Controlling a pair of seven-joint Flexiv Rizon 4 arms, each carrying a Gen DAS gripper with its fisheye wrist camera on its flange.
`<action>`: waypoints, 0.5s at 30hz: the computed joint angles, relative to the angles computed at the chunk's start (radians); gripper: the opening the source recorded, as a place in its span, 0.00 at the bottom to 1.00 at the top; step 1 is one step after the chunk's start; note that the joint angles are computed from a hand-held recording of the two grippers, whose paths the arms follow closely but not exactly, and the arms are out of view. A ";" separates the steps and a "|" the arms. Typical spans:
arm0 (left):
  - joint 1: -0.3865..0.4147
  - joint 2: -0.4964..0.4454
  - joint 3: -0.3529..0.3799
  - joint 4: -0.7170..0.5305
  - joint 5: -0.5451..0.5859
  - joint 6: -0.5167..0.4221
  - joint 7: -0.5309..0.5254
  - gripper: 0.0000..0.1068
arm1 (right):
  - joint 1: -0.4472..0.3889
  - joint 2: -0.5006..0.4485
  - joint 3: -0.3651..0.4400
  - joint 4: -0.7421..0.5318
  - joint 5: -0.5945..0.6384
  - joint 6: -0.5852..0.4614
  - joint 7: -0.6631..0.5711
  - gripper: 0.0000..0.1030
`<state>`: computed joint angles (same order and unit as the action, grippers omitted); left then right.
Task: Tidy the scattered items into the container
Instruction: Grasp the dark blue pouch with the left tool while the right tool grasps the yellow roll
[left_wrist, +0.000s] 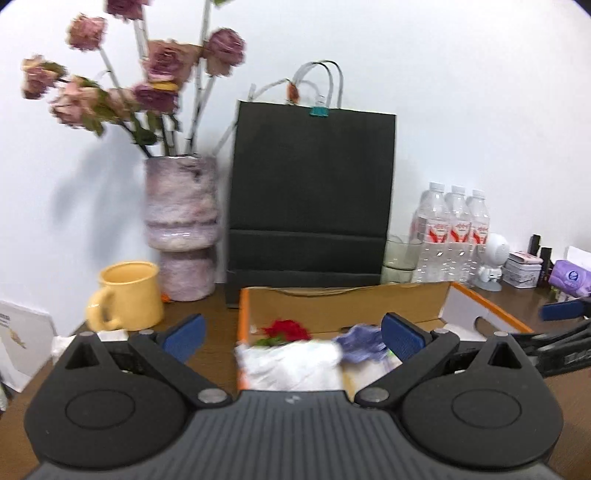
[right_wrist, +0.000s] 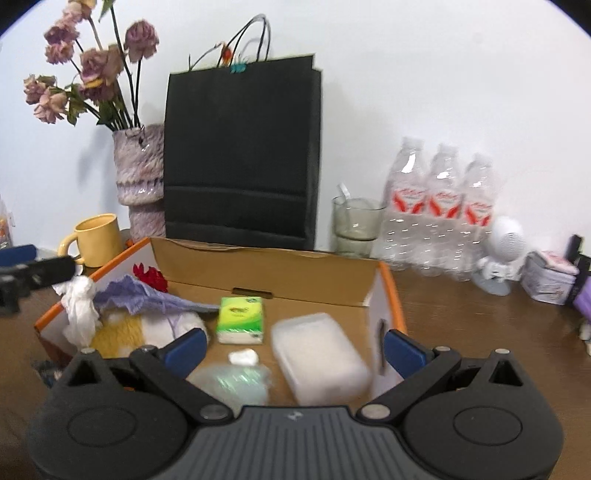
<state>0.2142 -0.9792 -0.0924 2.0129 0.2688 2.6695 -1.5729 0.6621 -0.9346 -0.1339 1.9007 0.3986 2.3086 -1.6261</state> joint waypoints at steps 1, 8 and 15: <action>0.008 -0.001 0.004 0.011 0.008 0.006 -0.004 0.96 | -0.009 -0.001 0.009 0.024 -0.002 0.033 -0.001 0.99; 0.070 -0.005 0.012 0.077 0.077 -0.006 -0.026 0.96 | -0.058 -0.032 0.058 0.126 0.014 0.152 -0.003 0.99; 0.076 -0.018 0.009 0.089 0.120 -0.041 0.000 0.96 | -0.087 -0.062 0.081 0.137 -0.017 0.149 0.018 0.81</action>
<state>0.2904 -0.9973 -0.0837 2.1020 0.3886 2.6285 -1.5727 0.5756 -0.9964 -0.0527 2.0376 0.3815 2.4573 -1.6080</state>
